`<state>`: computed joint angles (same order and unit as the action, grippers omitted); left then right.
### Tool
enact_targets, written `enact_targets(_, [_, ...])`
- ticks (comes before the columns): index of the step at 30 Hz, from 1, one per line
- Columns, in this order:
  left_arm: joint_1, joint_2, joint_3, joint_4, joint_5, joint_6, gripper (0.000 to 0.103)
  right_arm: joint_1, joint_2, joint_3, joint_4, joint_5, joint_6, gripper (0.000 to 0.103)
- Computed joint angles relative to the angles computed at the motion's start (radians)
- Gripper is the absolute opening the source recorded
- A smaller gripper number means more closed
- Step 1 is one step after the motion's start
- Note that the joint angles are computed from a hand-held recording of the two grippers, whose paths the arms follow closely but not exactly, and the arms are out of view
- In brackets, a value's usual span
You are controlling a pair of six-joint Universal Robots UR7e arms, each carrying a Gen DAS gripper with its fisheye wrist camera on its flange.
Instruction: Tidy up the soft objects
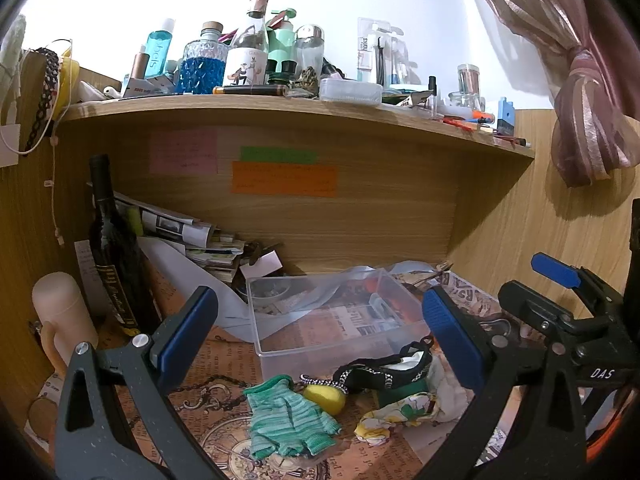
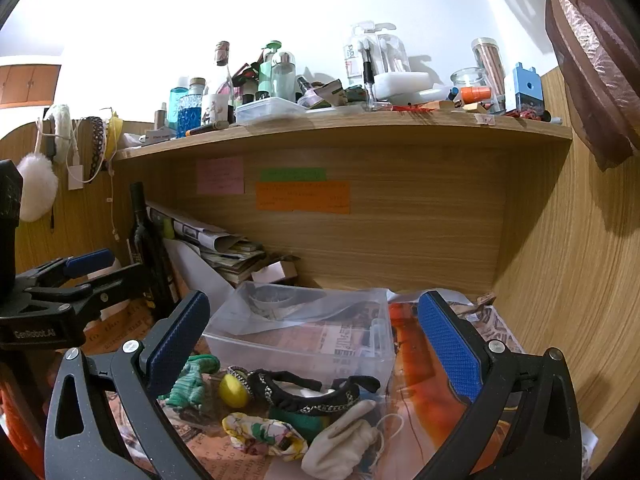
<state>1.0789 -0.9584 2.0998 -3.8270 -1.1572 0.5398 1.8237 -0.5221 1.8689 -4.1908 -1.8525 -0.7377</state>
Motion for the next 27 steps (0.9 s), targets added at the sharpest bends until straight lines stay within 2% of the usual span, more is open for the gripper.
enact_targets(27, [-0.003, 0.006, -0.005, -0.006, 0.013, 0.013, 0.103, 0.0, 0.003, 0.0, -0.005, 0.001, 0.003, 0.103])
